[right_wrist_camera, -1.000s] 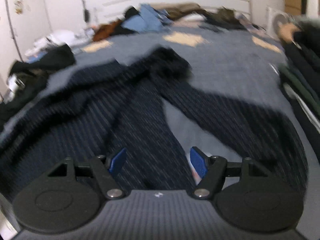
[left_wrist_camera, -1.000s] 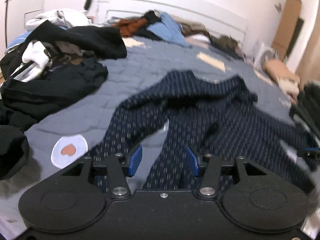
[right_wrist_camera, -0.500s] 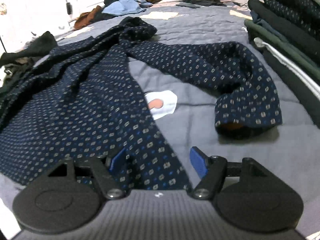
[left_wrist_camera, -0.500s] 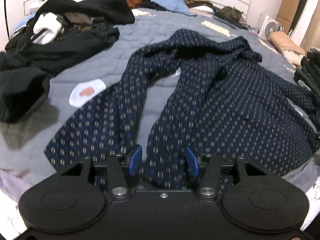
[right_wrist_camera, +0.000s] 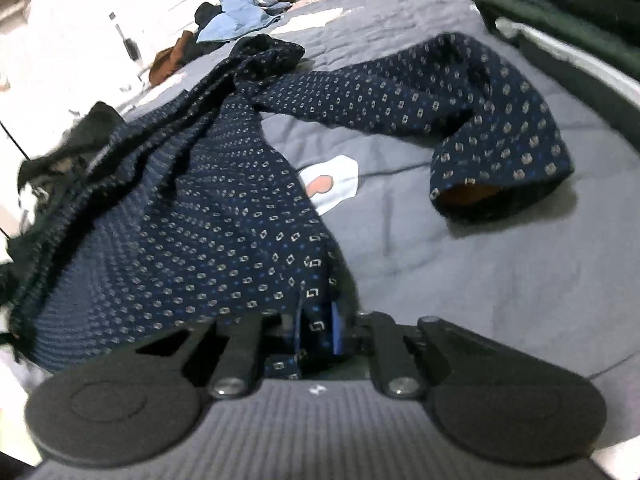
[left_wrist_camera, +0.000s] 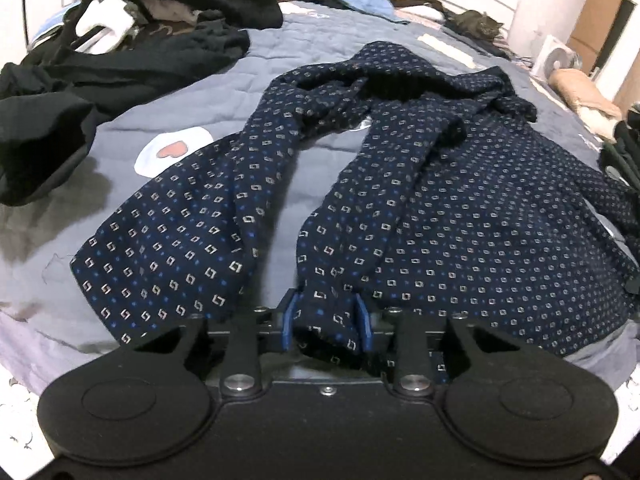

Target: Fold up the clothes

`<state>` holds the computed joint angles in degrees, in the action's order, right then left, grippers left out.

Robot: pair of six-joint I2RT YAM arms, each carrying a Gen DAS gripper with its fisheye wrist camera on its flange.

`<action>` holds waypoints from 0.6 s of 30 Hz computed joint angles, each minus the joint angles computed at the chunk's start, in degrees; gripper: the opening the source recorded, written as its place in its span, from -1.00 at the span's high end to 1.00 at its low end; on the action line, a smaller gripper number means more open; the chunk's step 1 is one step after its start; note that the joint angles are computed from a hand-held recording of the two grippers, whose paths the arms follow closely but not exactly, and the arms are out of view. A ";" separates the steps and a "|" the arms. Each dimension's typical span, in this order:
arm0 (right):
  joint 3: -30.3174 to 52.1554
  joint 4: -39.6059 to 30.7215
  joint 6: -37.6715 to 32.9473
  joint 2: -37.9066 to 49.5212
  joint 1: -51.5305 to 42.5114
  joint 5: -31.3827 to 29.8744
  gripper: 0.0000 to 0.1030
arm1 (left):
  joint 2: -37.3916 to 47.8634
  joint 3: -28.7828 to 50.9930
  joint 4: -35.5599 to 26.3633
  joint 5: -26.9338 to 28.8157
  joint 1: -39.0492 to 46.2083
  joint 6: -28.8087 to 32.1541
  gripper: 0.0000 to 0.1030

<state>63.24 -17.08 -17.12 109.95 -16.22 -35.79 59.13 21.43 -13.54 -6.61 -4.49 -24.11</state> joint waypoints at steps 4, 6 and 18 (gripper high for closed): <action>-0.49 1.07 0.30 0.46 0.24 0.28 0.64 | 1.99 0.42 0.86 -0.34 -0.32 -0.99 0.18; -0.19 -0.06 0.24 0.40 -0.03 -0.47 0.67 | 1.56 -0.06 1.68 0.76 -0.01 -1.03 0.51; 6.72 -21.22 -3.99 -6.89 -10.87 -18.33 0.88 | -17.89 3.72 -16.83 3.18 -3.79 -2.35 0.84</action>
<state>69.96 -38.30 -21.12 103.06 -27.10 -54.12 41.23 25.15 -30.37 -3.44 -8.28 -26.47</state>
